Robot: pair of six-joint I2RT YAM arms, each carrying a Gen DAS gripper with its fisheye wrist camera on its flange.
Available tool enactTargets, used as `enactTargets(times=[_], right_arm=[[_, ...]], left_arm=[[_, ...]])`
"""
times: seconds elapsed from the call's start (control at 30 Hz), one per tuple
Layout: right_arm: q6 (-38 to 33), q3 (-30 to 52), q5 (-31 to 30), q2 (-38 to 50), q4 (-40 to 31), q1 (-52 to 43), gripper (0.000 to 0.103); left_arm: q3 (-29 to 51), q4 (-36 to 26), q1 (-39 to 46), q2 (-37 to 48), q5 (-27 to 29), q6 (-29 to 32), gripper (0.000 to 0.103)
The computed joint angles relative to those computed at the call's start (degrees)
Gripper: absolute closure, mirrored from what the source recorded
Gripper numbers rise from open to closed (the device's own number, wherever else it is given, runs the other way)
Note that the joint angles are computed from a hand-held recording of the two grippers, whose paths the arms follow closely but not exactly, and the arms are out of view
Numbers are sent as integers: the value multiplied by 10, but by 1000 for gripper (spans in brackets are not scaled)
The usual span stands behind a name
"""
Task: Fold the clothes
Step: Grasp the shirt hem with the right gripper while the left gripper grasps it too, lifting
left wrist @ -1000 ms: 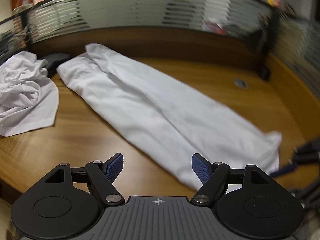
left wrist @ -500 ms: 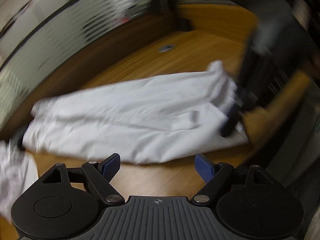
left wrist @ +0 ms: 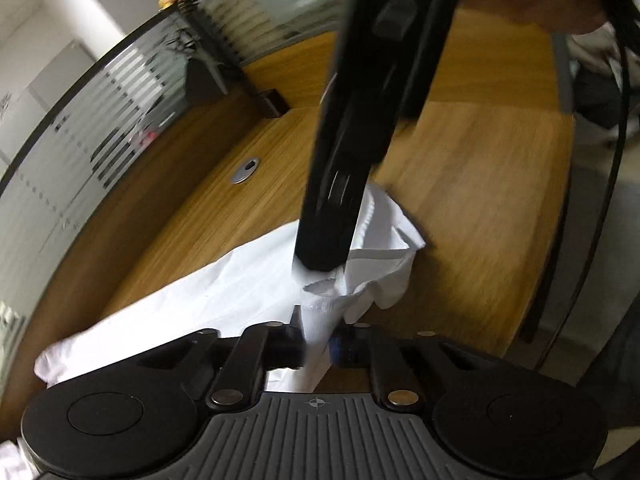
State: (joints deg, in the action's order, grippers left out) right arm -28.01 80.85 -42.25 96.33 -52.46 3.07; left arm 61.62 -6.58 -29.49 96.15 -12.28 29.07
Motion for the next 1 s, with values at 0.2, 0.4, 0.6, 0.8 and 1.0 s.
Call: enactTargets(times=[0.2,0.4,0.6,0.8,1.0], right_arm=[[-52,-87,89,-99,72,-44,48],[-141,-209,249,-124,235,6,30],[-253,-285,327,-115,396,54,21],[-320,-286,323,-75,456,52,33],[-377,-233,288,-73,348,40,96]], left_arm=[[27,-32,21,-20,10,-78,92],[42,-42,27,-21,4,-99,91],[36,-37,22,-34,-8,-100,91],[12,-39,16,-60,-13,-100,94],[-27,-46,-8,-91,-46,-151,95]])
